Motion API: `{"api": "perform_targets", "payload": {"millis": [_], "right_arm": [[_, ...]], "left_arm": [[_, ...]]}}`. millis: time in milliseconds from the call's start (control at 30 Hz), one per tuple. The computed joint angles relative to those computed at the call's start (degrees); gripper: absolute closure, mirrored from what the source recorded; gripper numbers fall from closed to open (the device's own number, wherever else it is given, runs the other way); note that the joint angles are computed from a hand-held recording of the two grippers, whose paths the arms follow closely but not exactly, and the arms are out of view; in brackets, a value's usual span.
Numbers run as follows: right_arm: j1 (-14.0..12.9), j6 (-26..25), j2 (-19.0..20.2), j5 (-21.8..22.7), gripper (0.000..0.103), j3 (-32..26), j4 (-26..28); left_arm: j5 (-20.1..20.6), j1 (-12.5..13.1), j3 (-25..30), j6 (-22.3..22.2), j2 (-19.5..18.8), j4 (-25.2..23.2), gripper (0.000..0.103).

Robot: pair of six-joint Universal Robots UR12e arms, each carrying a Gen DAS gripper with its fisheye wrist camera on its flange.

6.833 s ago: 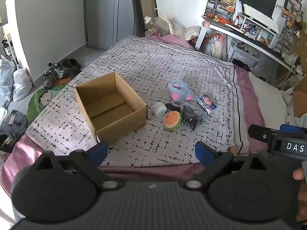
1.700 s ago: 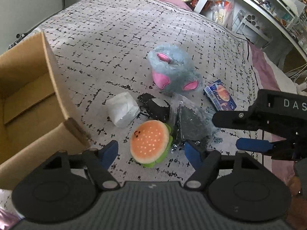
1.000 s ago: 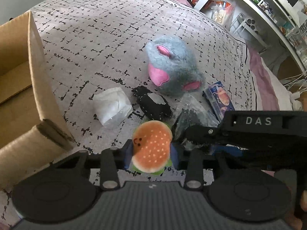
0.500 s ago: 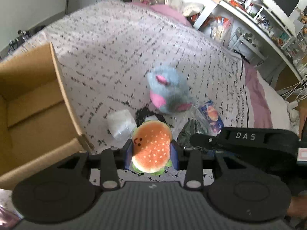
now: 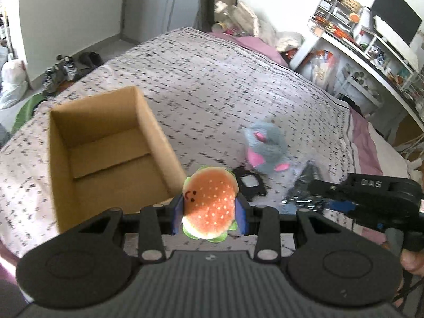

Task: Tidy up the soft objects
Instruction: 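Carry the burger plush and the clear bag over the cardboard box with both grippers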

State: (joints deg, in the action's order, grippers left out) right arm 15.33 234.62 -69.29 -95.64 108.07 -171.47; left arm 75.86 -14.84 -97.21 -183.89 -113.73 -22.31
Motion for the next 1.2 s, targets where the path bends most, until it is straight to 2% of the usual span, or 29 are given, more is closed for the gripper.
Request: {"api": "perform_targets", "payload": {"millis": [200,433,767,1200], "right_arm": [[1.41,-3.21,-0.29,-1.98,0.074,-1.25,2.17],[3.1,-4.37,0.34,-2.67,0.075,-3.73,3.72],[4.94,-4.99,2.46,-2.96,0.074,-8.92,5.49],[6.25,-6.13,6.05,-1.28,0.074,-15.77,7.78]], "left_arm": [[0.9,1.42,-0.61,-0.85,1.08,-0.23,0.064],[1.23,2.63,-0.4,-1.9,1.26,-0.3,0.064],[1.12,4.31,-0.29,-3.61,0.5,-1.06,0.064],[0.09,6.05,0.95,-5.96,-1.91,-3.69,0.064]]}}
